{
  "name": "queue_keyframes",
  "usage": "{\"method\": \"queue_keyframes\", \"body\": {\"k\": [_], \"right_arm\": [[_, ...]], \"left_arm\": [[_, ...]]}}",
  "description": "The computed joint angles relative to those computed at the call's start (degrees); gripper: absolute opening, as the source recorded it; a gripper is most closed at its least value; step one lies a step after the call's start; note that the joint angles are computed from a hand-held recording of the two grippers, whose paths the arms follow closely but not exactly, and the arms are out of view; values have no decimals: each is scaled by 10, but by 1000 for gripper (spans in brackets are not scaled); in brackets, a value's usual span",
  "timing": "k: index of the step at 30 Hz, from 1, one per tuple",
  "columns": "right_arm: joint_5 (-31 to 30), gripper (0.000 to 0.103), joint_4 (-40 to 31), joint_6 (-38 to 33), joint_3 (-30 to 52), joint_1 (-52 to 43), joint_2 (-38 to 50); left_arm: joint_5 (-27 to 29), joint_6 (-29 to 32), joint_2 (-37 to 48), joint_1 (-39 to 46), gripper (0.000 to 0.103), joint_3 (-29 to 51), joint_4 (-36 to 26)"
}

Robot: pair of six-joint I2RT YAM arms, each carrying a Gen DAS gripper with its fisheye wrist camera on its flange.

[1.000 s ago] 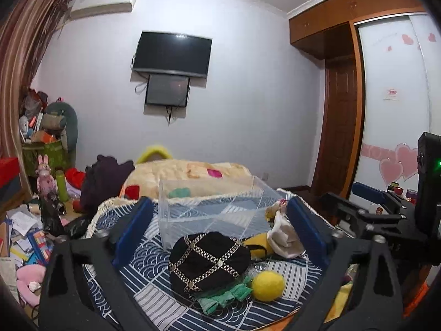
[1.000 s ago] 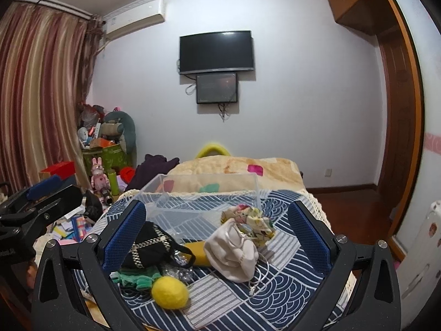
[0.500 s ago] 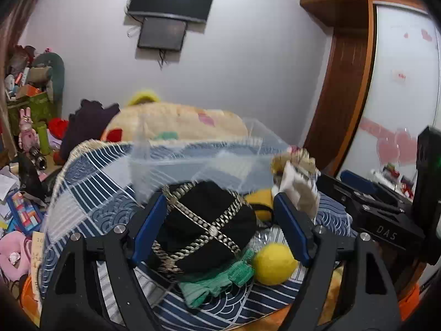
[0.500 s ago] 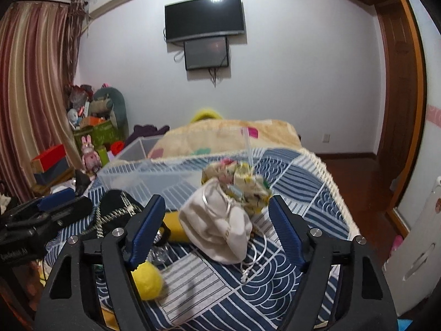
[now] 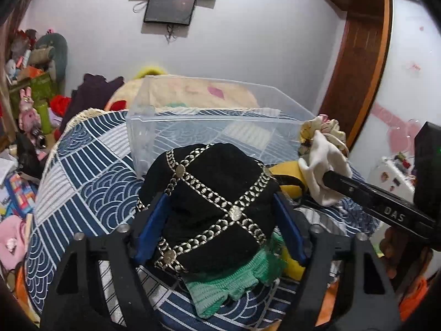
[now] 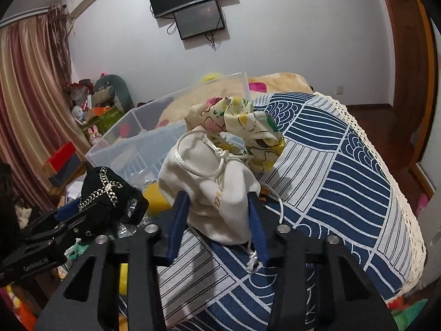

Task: Organize soft objects
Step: 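Grasp the white drawstring bag with the right tool while the left tool grasps the black chain bag, then carry both bags into the clear box and open both tools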

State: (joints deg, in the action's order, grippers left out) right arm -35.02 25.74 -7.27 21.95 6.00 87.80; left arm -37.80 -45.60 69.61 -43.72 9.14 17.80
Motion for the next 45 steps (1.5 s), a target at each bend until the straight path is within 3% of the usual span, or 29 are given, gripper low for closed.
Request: {"method": "queue_keyframes", "body": {"k": [5,7,12,25,30,34,39,45], "right_arm": [[4,16,17,-13,-30,0,-41],[9,13,26,-18,-42,7,-60],[13,11,32,-24,-64,28,-115],[-36,11,-1,-20,-59,20,-203],[-11,11,3,-8,-47,34,-224],[2,11,15,8,-16,38,-199],[37,11,27,28,23,63,-161],[78,11,23,33,81,102,-96]], "left_arm": [[25,18,-33,16,45,-15,6],[9,15,-46,9,34,-13,-15],[-29,8,-109,-24,21,-7,-91],[-145,-2,-295,-107,20,25,-280],[-165,38,-330,-95,20,40,-292],[-127,100,-342,-42,20,42,-254],[-39,182,-331,69,20,44,-192],[79,216,-262,196,20,55,-131]]}}
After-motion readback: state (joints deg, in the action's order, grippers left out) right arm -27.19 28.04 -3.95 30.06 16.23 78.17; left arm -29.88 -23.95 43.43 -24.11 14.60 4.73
